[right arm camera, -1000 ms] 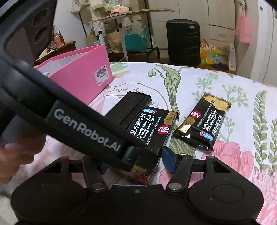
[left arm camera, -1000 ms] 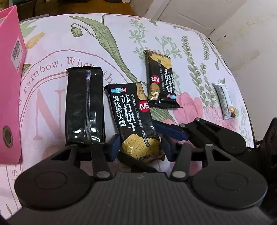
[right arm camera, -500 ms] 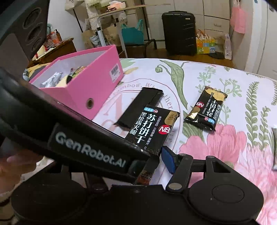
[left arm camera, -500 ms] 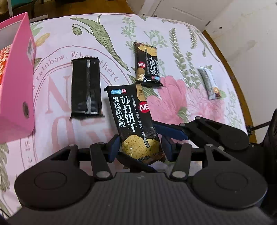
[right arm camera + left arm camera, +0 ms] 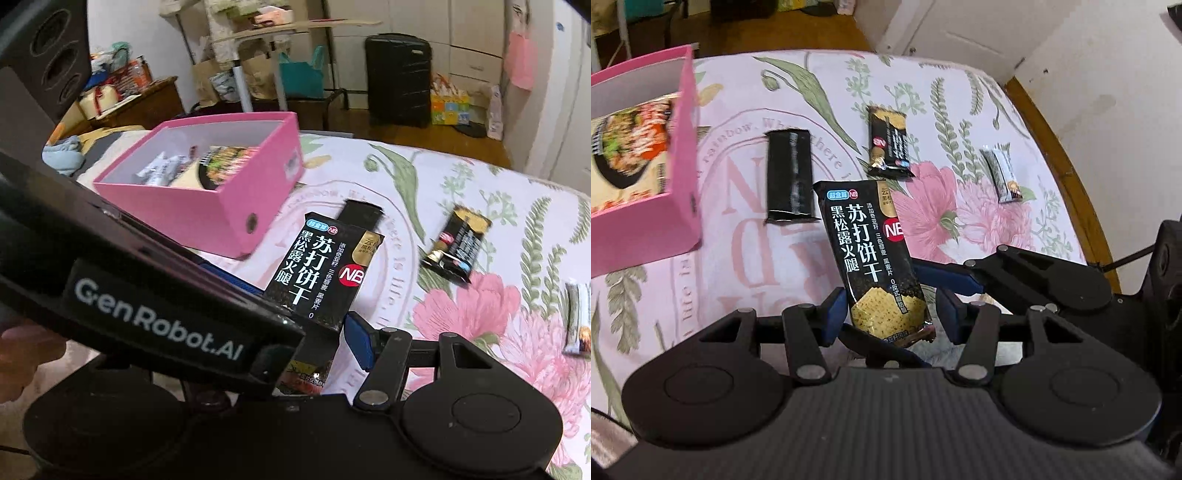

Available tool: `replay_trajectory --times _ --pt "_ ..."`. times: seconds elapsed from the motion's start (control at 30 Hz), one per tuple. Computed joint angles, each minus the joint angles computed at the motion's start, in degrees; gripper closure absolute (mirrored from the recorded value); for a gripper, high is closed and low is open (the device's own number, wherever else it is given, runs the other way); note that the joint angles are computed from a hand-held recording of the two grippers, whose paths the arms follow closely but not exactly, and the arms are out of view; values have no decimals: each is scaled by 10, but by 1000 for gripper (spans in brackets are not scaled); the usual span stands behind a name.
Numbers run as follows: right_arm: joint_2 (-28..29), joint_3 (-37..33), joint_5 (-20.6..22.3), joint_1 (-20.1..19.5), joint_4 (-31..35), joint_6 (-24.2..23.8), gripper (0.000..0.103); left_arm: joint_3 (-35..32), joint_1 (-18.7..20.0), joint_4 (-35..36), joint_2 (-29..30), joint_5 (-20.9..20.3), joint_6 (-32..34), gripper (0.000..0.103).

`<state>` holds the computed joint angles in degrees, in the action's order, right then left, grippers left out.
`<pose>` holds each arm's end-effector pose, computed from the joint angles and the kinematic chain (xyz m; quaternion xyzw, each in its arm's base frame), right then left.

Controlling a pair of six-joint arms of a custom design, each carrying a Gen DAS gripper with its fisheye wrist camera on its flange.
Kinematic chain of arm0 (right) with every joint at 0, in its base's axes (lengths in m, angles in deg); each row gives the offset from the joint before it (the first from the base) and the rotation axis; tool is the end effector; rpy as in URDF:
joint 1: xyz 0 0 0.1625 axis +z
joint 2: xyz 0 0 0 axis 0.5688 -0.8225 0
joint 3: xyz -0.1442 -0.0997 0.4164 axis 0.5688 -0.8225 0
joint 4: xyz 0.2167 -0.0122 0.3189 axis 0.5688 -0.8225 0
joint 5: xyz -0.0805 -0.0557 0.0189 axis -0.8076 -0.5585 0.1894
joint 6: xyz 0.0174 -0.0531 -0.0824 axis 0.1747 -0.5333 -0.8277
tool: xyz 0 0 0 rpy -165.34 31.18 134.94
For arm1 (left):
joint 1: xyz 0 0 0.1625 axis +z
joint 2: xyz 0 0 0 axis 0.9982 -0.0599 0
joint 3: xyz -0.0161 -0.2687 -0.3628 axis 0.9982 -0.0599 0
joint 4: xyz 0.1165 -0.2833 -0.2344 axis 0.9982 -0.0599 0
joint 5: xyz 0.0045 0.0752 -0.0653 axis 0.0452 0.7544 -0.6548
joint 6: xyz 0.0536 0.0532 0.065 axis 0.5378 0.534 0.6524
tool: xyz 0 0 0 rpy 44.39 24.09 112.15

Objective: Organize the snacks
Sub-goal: 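Carry the black cracker pack with the left tool into the pink box and release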

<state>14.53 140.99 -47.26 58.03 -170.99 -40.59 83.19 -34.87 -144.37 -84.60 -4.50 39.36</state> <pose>0.1406 -0.6885 0.2604 0.3524 -0.8995 0.1686 0.1958 -0.3433 -0.7196 0.0914 0.1128 0.9666 -0.1633 0.1623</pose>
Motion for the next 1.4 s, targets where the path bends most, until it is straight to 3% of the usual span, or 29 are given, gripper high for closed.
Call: replay_trajectory --times 0.37,0.67,0.9,1.27,1.4 --pt "38 -50 39 42 39 -45 37 73 0 -51 -82 58 -7 53" --pt "136 -155 93 60 41 -7 37 43 29 -81 -91 128 51 50" --pt "222 -264 78 61 64 13 37 -22 77 -89 -66 71 111 49" --pt "283 -334 19 69 68 -10 37 -62 118 -102 -33 49 104 49" --pt "276 -329 26 68 82 -20 32 -66 119 -81 -31 83 74 46"
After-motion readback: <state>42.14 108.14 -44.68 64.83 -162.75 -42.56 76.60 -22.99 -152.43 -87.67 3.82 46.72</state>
